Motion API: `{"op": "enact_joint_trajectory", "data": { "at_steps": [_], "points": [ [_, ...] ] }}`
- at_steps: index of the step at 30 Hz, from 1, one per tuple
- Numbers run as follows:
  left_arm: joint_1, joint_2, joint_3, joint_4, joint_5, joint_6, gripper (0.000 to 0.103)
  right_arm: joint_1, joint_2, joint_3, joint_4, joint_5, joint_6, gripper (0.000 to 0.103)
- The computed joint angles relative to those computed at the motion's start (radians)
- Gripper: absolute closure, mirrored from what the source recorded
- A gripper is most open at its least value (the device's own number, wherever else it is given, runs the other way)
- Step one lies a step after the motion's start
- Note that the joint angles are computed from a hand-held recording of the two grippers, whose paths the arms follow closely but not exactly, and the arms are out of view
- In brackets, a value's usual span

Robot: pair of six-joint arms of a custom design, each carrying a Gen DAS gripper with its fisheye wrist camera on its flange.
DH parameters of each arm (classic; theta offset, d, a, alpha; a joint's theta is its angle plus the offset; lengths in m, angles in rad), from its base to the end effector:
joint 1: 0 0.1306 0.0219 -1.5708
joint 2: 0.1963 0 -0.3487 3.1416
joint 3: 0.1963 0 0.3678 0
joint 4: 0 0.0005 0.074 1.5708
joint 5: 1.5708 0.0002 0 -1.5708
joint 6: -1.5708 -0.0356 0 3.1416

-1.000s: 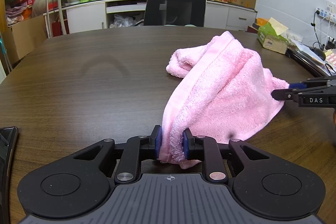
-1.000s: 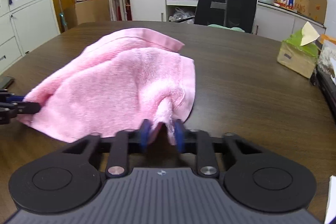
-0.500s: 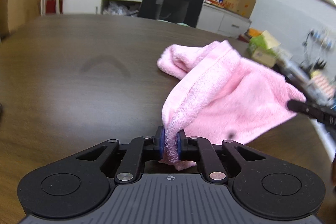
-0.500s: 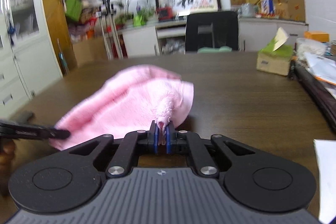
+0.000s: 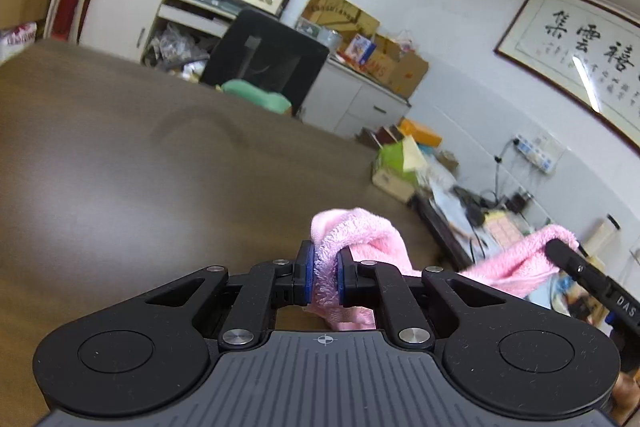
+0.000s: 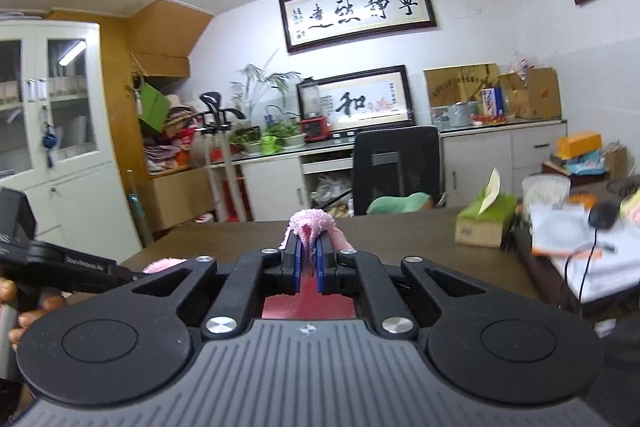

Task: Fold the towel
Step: 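Grasp a towel corner with the right gripper while the left gripper holds its edge, then lay the towel flat and open the left gripper while the right gripper lifts its corner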

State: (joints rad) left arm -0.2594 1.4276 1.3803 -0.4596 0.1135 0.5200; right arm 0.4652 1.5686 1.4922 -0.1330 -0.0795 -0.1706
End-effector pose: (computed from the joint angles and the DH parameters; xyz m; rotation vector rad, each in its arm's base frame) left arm 0.4853 -0.1335 0.4081 -0.2059 2.1188 -0.5875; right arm 0.5021 0.2546 0.4217 -0.3232 1.7812 0.5263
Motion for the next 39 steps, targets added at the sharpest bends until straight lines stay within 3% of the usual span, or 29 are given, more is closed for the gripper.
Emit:
{"op": "enact_joint_trajectory", "data": {
  "at_steps": [3,5,7,9,12,16,19,22,24,34,39],
  "points": [
    [0.015,0.116,0.196,-0.114,-0.040,0.029,0.092,-0.004,0.123,0.214,-0.075,0.047,0.008,0.096],
    [0.031,0.161,0.292,-0.146,-0.046,0.041,0.092,-0.010,0.191,0.338,-0.110,0.067,0.004,0.096],
    [0.037,0.156,0.322,-0.121,-0.081,0.038,0.092,0.000,0.233,0.382,-0.047,0.078,0.013,0.095],
    [0.035,0.118,0.298,-0.072,-0.107,0.024,0.092,0.004,0.210,0.339,0.027,0.071,0.015,0.095],
    [0.014,0.012,0.156,0.034,-0.157,-0.031,0.089,0.015,0.151,0.206,0.136,0.062,0.046,0.095],
    [-0.026,-0.095,-0.055,0.084,-0.217,-0.063,0.088,0.016,0.090,0.022,0.127,0.020,0.035,0.093],
    [-0.041,-0.115,-0.167,0.033,-0.212,-0.031,0.086,0.012,0.082,-0.081,0.076,0.015,0.016,0.092],
    [-0.031,-0.079,-0.207,-0.050,-0.146,0.042,0.086,0.004,0.084,-0.152,0.048,-0.012,-0.020,0.092],
    [-0.028,-0.070,-0.235,-0.062,-0.125,0.081,0.086,0.024,0.028,-0.246,0.050,-0.017,-0.055,0.092],
    [-0.042,-0.147,-0.347,0.031,-0.146,0.062,0.086,0.041,-0.042,-0.348,0.041,-0.007,-0.059,0.091],
    [-0.061,-0.185,-0.389,0.043,-0.143,0.067,0.086,0.048,-0.110,-0.428,0.086,-0.012,-0.070,0.091]
  ]
}}
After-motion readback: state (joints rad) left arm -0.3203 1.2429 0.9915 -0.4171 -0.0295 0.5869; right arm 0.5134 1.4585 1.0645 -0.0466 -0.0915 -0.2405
